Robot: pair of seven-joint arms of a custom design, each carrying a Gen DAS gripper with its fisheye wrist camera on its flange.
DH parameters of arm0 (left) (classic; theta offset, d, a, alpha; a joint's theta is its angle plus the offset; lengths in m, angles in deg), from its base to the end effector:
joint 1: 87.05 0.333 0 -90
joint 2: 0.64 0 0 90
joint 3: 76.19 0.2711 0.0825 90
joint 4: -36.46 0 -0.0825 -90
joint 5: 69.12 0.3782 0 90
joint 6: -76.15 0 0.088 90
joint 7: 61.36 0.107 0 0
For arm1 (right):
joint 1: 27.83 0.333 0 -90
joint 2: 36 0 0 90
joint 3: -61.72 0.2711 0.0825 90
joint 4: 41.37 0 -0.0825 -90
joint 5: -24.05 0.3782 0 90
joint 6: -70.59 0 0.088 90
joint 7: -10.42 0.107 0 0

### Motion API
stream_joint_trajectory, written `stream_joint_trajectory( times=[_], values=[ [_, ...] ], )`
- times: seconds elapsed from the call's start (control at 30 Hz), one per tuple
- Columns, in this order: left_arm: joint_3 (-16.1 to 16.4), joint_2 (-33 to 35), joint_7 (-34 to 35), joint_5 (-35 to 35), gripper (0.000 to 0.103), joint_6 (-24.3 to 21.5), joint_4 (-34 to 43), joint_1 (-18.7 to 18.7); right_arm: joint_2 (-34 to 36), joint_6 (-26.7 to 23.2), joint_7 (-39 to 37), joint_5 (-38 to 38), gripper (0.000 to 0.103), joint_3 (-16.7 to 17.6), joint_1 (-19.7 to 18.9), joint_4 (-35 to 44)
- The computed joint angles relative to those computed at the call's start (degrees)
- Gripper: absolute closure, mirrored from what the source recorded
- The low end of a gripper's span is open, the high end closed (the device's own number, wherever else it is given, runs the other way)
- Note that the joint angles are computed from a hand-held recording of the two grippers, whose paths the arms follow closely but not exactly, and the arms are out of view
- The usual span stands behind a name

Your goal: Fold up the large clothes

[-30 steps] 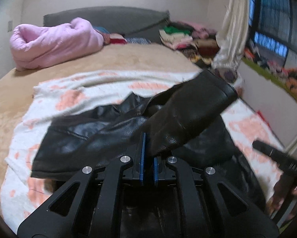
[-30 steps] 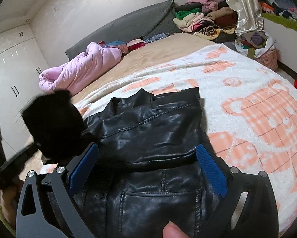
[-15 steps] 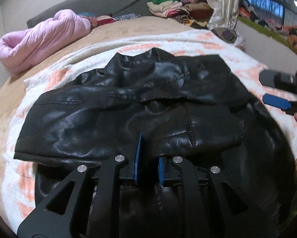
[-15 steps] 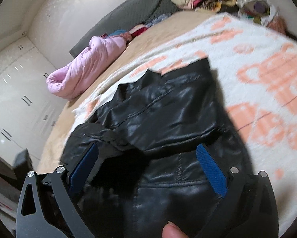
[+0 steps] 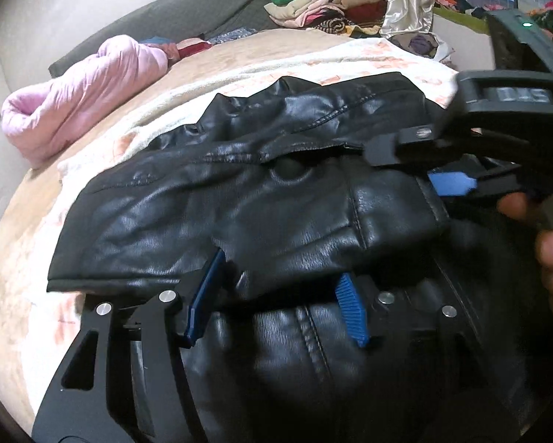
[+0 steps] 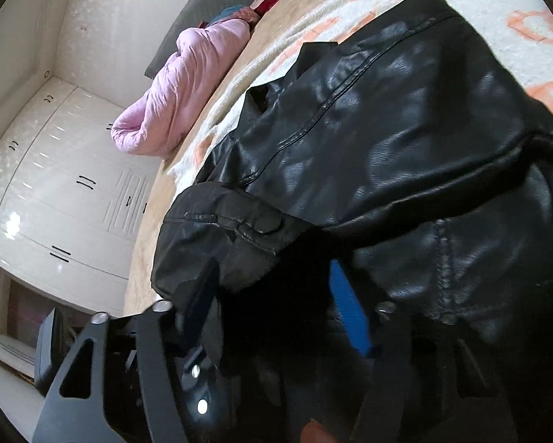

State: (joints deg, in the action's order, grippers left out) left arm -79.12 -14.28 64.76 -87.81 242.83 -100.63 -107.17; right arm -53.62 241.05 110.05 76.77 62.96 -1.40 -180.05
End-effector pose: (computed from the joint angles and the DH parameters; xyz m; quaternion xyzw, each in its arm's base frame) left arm 0.4793 -0.1835 0.4560 -0.3708 0.8498 -0.2948 0.2309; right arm 0.4571 0.1781 0.4661 -0.4441 0.7750 0.0545 0.4463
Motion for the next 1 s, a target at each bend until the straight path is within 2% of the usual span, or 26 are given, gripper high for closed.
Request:
stream_joint_trajectory(
  times=[0.07,0.1,0.17,0.2,0.23,0.33,0.43,0.53,0.6,0.67,0.83,0.9,1.0],
  values=[
    [1.4,-1.1,1.7,-2.8,0.046,-2.0,-0.3,-0.9,0.7,0.5,-0.2,-0.5,0.066,0.3,0.0,0.7],
    [2.0,-1.6,2.6,-4.1,0.044,-2.9,-0.4,-1.2,0.8,0.7,0.3,-1.6,0.081,0.8,-0.5,0.9],
    [3.9,-3.1,5.3,-8.5,0.041,-5.4,-0.7,-2.2,0.8,1.4,1.8,-6.5,0.09,2.5,-2.1,1.5],
    [4.5,-3.7,6.3,-10.4,0.037,-6.3,-0.7,-2.2,0.7,1.9,3.2,-10.0,0.098,3.8,-3.4,1.6],
    [5.3,-4.6,7.2,-12.6,0.033,-7.3,-0.7,-2.2,0.5,2.4,4.0,-13.2,0.099,4.7,-4.4,1.9],
    [6.5,-6.0,8.6,-17.0,0.031,-10.2,0.2,-1.2,0.3,1.5,5.2,-23.3,0.101,6.6,-7.5,4.8],
    [7.0,-5.8,7.7,-20.0,0.023,-12.6,2.5,1.1,0.4,-1.0,3.7,-29.9,0.101,6.3,-8.4,8.9],
    [6.2,-4.8,5.8,-21.0,0.023,-11.9,4.5,3.8,0.0,-3.4,0.8,-35.2,0.102,5.9,-9.3,12.7],
    [5.8,-4.1,4.5,-20.9,0.023,-11.0,5.7,5.5,-1.2,-3.8,1.2,-39.8,0.102,6.9,-11.8,13.7],
    [5.6,-2.8,1.8,-20.4,0.018,-10.6,7.8,7.3,-3.5,-3.9,3.6,-45.8,0.102,8.8,-16.2,13.0],
    [4.4,0.5,-2.1,-19.5,0.015,-9.9,12.6,9.9,-8.7,-4.7,5.0,-48.1,0.102,7.5,-19.0,6.8],
    [3.7,2.8,-3.6,-19.5,0.015,-11.2,15.5,10.5,-9.3,-3.6,4.3,-47.0,0.102,6.5,-18.5,4.0],
    [1.9,6.8,-6.4,-18.7,0.015,-13.7,20.3,11.9,-9.2,-1.9,5.5,-46.6,0.102,7.2,-19.7,1.3]
  ],
)
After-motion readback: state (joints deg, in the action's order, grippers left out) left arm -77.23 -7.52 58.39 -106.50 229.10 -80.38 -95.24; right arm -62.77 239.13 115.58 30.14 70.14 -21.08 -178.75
